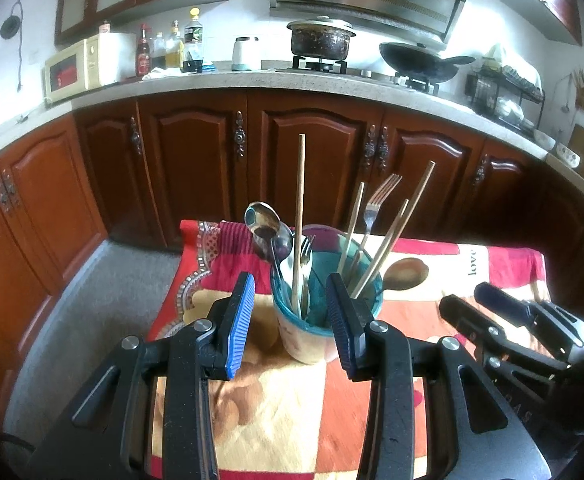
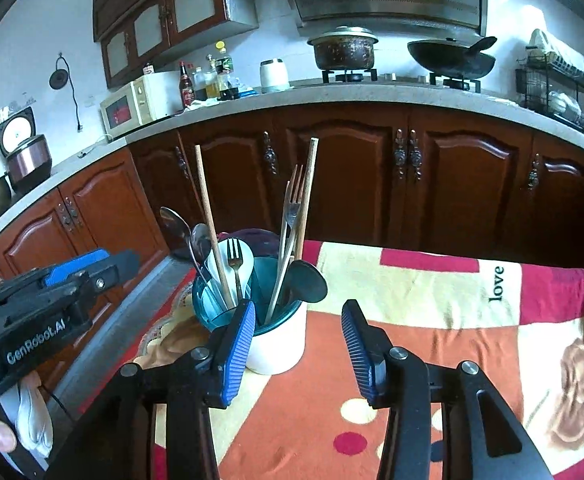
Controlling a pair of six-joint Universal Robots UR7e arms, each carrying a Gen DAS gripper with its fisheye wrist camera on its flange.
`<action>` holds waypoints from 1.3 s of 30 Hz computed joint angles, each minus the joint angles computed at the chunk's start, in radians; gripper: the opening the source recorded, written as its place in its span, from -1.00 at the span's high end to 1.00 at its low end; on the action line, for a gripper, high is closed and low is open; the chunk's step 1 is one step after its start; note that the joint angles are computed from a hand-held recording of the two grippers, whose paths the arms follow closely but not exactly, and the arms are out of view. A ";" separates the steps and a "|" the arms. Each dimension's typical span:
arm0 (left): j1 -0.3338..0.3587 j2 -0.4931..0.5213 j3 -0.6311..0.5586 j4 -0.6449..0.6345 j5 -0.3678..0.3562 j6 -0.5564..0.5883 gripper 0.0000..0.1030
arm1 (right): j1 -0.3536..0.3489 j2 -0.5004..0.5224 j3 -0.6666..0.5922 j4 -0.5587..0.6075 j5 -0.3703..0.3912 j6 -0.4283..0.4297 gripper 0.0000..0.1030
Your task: Organize utensils
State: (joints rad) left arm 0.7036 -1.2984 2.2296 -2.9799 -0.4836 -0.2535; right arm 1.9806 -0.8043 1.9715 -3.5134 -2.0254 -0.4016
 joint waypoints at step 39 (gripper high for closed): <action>0.077 -0.059 0.075 0.351 -0.167 -0.351 -0.01 | 0.024 -0.008 0.026 0.067 -0.139 0.037 -0.13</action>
State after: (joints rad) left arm 0.7808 -1.3573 2.3043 -2.6292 -0.6508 -0.6042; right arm 2.0044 -0.8127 1.9970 -3.4467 -2.1642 -0.3643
